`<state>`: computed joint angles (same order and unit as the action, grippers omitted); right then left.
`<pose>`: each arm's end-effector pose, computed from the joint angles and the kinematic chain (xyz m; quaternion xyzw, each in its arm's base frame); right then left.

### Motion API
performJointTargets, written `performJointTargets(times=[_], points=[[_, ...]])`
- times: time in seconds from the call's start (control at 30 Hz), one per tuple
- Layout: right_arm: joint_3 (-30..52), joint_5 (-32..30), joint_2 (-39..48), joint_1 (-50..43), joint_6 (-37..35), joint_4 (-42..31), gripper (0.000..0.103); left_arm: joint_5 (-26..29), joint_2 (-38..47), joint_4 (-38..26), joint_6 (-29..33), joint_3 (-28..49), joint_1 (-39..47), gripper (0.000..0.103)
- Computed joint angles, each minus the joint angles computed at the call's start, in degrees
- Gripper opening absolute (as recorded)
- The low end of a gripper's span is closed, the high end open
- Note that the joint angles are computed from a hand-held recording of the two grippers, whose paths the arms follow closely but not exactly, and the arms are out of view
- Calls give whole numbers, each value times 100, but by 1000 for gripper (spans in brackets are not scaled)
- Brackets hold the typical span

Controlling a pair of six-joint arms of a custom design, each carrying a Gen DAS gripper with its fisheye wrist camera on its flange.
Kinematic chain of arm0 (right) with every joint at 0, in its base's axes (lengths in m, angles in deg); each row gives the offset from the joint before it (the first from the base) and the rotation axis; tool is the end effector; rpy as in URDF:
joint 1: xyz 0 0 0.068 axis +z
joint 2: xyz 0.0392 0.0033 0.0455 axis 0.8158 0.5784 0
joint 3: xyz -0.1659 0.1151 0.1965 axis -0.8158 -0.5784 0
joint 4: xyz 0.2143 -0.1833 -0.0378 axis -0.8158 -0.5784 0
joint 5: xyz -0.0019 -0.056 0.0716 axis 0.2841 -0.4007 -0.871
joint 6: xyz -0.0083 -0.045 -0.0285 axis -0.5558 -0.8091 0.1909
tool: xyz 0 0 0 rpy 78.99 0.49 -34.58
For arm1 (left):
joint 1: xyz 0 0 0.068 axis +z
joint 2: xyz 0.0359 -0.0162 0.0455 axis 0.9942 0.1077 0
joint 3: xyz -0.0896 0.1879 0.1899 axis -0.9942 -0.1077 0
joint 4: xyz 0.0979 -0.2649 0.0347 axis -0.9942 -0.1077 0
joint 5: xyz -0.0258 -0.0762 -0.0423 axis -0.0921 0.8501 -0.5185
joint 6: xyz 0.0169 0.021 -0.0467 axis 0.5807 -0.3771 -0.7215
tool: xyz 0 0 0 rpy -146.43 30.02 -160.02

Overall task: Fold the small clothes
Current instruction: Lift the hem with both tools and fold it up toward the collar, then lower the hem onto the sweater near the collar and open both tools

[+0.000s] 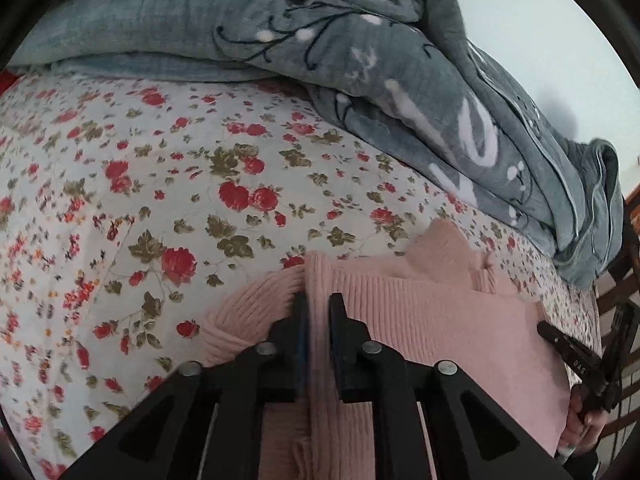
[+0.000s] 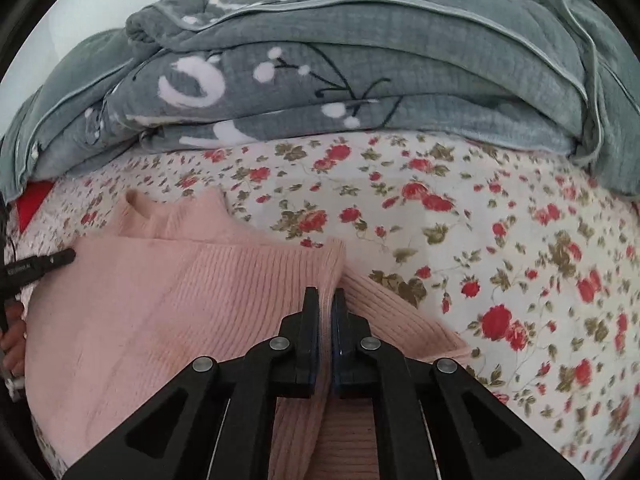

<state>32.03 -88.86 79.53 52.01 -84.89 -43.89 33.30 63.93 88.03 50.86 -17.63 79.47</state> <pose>0.3861 -0.0048 0.0142 -0.2120 0.9301 0.1259 0.2723 0.2450 -0.0191 0.0208 -0.2429 0.9146 -0.1138 0.3025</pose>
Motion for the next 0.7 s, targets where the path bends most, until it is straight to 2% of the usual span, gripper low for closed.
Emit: performJointTargets(times=[0.03, 0.1, 0.13, 0.23, 0.3, 0.33, 0.4, 0.47, 0.5, 0.57, 0.6, 0.63, 0.7], points=[[-34, 132, -103, 35, -104, -53, 8, -164, -354, -346, 59, -46, -90, 16], [-309, 283, -497, 16, -220, 39, 10, -685, -976, -698, 164, -223, -392, 38], [-492, 256, -737, -20, -207, 133, 15, -879, -1233, -834, 220, -282, -563, 42], [-1033, 97, -1572, -34, -60, 313, 29, -1172, -1829, -1178, 347, -291, -1032, 45], [-1317, -52, -2019, 129, 53, 440, 37, -1252, -1862, -1162, 341, -188, -1331, 48], [-1444, -85, -2159, 247, 136, 536, 41, -1368, -1691, -1012, 375, -89, -1519, 49], [-1516, -38, -2082, 610, 363, 788, 42, -1705, -1150, -745, 438, 152, -1785, 52], [-1434, 162, -1598, 874, 460, 1188, 42, -1955, -403, -624, 559, 513, -1885, 52], [-1300, 457, -1201, 980, 488, 1408, 42, -2044, 39, -607, 621, 699, -1839, 52], [-919, 1046, -505, 1032, 529, 1455, 40, -1930, 500, -555, 550, 831, -1649, 51], [-648, 1076, -236, 957, 612, 1184, 39, -1726, 629, -235, 532, 739, -1540, 51], [-368, 837, -43, 814, 744, 825, 38, -1443, 684, 240, 517, 552, -1364, 51], [-332, 217, -46, 460, 988, 858, 36, -1291, 688, 603, 500, 387, -1256, 51]])
